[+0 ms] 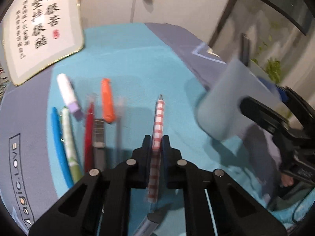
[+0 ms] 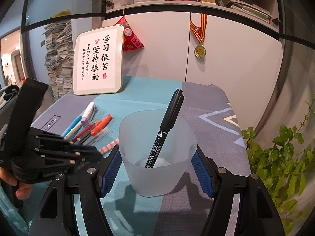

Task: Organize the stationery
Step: 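Move the left tool back to the pens and grasp the red-and-white striped pen, then lift the striped pen and lower it into the cup held by the right tool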

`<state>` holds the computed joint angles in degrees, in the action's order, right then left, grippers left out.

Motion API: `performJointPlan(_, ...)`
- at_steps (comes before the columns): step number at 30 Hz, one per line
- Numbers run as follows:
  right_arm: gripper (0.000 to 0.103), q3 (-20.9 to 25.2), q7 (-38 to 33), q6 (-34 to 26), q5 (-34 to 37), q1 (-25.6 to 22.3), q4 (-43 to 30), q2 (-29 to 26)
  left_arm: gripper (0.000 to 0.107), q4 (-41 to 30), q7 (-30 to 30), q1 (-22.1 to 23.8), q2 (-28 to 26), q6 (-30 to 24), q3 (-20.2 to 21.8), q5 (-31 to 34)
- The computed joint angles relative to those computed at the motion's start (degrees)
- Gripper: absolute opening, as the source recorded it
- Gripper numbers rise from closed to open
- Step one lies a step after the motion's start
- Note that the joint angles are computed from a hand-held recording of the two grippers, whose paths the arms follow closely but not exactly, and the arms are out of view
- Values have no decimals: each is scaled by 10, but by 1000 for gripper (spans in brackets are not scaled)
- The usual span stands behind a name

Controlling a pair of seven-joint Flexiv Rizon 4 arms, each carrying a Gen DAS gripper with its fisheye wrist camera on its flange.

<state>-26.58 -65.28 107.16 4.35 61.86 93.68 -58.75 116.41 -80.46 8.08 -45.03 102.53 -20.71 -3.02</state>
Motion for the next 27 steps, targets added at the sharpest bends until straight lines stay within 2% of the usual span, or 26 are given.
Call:
performJointPlan(2, 71, 0, 0, 0, 1, 0, 0, 0, 9, -1, -1, -29, 11, -9, 27, -8)
performJointPlan(4, 71, 3, 0, 0, 0, -2, -1, 0, 14, 0, 2, -32, 12, -12, 30, -9)
performJointPlan(5, 71, 3, 0, 1, 0, -1, 1, 0, 19, -2, 2, -33, 12, -13, 31, -11)
performJointPlan(6, 71, 4, -1, 1, 0, -1, 1, 1, 36, -4, 1, -44, 13, -13, 42, -16)
performJointPlan(7, 71, 4, -1, 0, -1, -2, 0, 1, 47, -6, -3, -64, 16, -4, 63, -21)
performJointPlan(8, 71, 5, -1, 1, -1, -3, 1, 1, 48, -10, -4, -75, 14, 4, 75, -23)
performJointPlan(13, 71, 5, -1, 1, -1, -2, 2, 2, 48, -4, 3, -90, 22, -1, 92, -24)
performJointPlan(21, 71, 10, -1, 3, 1, -4, 6, 5, 44, 64, 5, -47, 34, 47, 64, 14)
performJointPlan(23, 71, 11, -1, 3, 1, -5, 7, 6, 34, 67, 0, -55, 34, 56, 74, 14)
performJointPlan(25, 71, 7, -1, 1, 3, 0, 9, 7, 12, 64, -3, -54, 29, 60, 75, 17)
performJointPlan(27, 71, 11, -1, 1, 1, -4, 8, 7, 11, 66, -6, -32, 25, 63, 55, 29)
